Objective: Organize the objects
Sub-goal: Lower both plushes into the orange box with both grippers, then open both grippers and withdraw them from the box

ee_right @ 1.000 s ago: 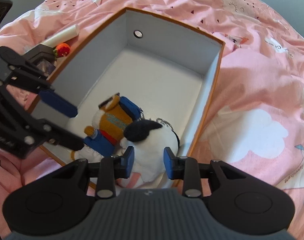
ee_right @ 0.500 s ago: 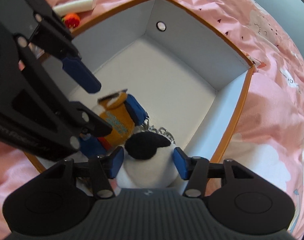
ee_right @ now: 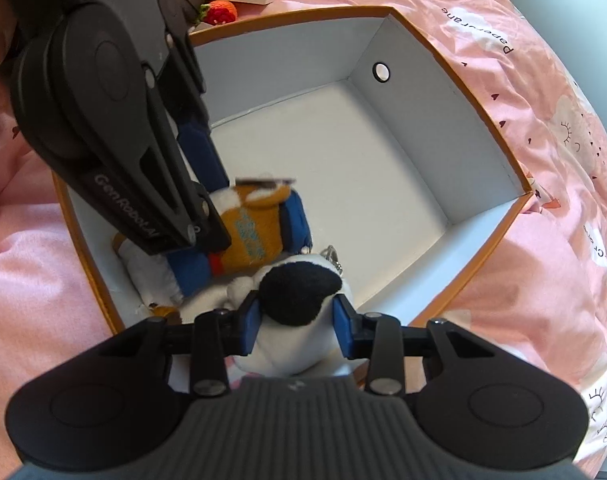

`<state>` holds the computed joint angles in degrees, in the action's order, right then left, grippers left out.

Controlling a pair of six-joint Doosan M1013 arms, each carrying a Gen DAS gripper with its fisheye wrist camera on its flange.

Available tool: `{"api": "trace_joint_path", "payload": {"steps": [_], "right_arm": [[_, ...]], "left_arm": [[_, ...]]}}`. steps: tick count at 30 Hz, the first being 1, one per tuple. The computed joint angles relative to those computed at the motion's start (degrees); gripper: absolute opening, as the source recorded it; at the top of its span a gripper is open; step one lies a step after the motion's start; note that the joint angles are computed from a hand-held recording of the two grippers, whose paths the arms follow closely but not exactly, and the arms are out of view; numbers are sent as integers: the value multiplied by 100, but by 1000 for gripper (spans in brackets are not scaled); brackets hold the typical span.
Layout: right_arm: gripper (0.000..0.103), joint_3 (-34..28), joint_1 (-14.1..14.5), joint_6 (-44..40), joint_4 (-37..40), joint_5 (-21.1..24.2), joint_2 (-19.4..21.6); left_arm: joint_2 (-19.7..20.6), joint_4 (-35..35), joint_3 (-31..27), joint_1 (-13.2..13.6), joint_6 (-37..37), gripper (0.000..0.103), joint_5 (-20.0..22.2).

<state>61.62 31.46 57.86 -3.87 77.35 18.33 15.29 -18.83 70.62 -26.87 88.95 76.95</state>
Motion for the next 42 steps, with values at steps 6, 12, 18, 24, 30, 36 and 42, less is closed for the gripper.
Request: {"api": "trace_joint_path", "payload": {"steps": [6, 12, 18, 24, 30, 36, 42], "right_arm": [[39, -39, -34, 337, -8, 26, 27], [39, -49, 15, 386, -169, 95, 73], [38, -214, 22, 358, -165, 400, 132], [38, -360, 20, 182, -141, 711, 192], [45, -318, 96, 382, -409, 627, 201], [49, -330, 118, 813, -546, 621, 158], [71, -279, 173, 1166, -570, 535, -5]], "left_arm": [[37, -599, 70, 197, -780, 36, -33], [-33, -373, 201, 63, -793, 36, -244], [-189, 32, 361, -97, -658, 36, -570], [-332, 71, 574, -108, -678, 36, -867], [-357, 105, 604, -132, -629, 39, -957], [-447, 233, 698, -151, -755, 56, -1167], [-626, 501, 817, -215, -820, 69, -1515]]}}
